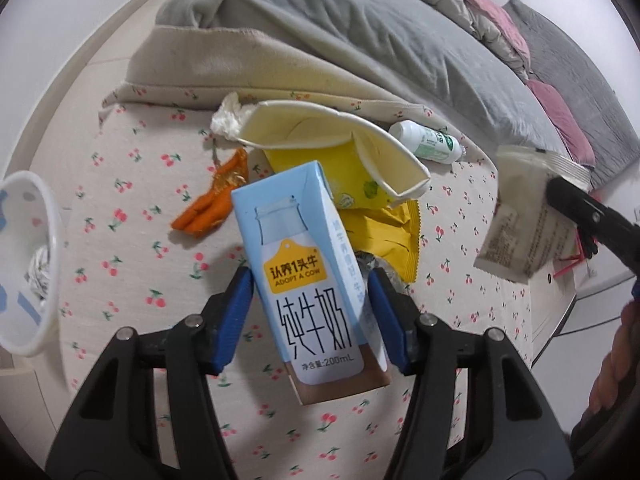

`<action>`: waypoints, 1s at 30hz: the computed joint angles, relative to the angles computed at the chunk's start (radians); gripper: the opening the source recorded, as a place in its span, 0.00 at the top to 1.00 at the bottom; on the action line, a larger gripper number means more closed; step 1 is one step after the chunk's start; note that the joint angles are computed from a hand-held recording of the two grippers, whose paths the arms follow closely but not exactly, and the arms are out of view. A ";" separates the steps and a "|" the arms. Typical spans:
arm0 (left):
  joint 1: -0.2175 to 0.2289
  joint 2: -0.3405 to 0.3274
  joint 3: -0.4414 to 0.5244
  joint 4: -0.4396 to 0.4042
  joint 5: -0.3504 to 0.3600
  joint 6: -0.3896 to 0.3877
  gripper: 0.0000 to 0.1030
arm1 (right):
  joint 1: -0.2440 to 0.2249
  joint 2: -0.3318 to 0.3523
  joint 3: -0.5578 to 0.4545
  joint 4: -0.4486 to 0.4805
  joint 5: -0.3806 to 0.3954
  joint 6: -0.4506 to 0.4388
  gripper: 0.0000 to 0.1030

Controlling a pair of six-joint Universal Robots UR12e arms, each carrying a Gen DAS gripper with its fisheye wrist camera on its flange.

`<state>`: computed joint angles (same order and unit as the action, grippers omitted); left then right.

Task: Collect trash
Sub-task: 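Carry the milk carton with the left tool while the right tool carries the wrapper to the wastebasket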

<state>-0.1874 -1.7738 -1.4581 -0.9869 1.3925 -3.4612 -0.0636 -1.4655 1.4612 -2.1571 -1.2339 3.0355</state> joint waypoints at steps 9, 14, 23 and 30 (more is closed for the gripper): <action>0.032 0.036 -0.041 0.033 0.002 0.024 0.41 | 0.024 0.004 -0.009 0.004 0.009 -0.026 0.87; 0.051 0.065 -0.074 0.054 0.017 0.036 0.41 | 0.041 0.008 -0.015 0.004 0.016 -0.035 0.87; 0.087 0.111 -0.126 0.086 0.045 0.052 0.41 | 0.081 0.022 -0.035 0.010 0.028 -0.049 0.87; 0.120 0.139 -0.159 0.104 0.054 0.045 0.41 | 0.114 0.039 -0.054 0.017 0.038 -0.055 0.87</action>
<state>-0.0671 -1.6344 -1.6169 -0.8825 1.4462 -3.4165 0.0505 -1.4266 1.4069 -2.1403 -1.1958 2.9801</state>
